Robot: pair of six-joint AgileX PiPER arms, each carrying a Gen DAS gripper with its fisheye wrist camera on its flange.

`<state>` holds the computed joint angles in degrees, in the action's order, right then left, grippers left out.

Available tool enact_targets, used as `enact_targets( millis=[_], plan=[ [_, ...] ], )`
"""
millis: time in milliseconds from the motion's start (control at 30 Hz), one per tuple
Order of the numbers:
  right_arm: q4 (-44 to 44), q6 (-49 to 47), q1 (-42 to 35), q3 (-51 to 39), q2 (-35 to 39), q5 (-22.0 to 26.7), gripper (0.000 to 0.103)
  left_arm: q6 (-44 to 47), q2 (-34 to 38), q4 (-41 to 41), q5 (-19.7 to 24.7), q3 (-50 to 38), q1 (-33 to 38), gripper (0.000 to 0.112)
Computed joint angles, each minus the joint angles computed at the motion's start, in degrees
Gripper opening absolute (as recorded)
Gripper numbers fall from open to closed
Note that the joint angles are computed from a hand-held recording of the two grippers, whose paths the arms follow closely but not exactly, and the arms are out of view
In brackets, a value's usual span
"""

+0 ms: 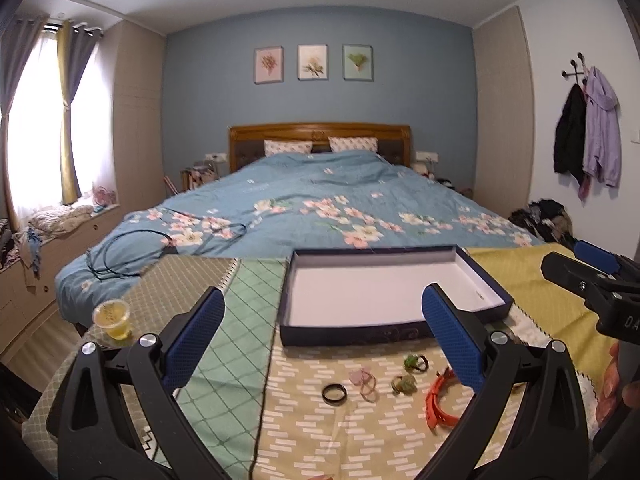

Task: Organize jewelry
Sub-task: 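Grasp the orange watch band with the left tool while the right tool grasps the tortoiseshell bangle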

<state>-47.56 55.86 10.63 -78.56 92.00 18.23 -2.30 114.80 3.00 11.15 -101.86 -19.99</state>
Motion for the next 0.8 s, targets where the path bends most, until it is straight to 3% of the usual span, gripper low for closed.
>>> enact_targets(
  millis=[133, 267, 367, 600, 700, 800],
  plan=[
    [7.34, -7.74, -1.95, 0.44, 0.14, 2.12, 0.096, 14.48, 3.00, -13.72, 6.38, -4.86, 0.81, 0.097],
    [22.63, -21.94, -4.67, -0.20, 1.13, 5.02, 0.096, 22.32, 7.54, -19.89, 14.89, -11.66, 1.00, 0.097],
    [35.97, -34.61, -6.67, -1.90, 2.87, 8.56, 0.090, 26.96, 10.63, -22.99, 21.61, -16.58, 0.68, 0.090],
    [48.39, -47.10, -8.80, -5.86, 6.97, 16.34, 0.057, 32.43, 17.30, -28.64, 35.19, -26.72, 0.29, 0.069],
    [51.25, -49.65, -9.45, -5.83, 7.37, 16.99, 0.040, 31.01, 22.02, -28.69, 42.36, -34.87, 0.12, 0.054],
    [54.83, -52.81, -10.35, -6.24, 7.66, 18.12, 0.025, 27.92, 27.78, -26.93, 49.66, -45.35, -0.39, 0.047]
  ],
)
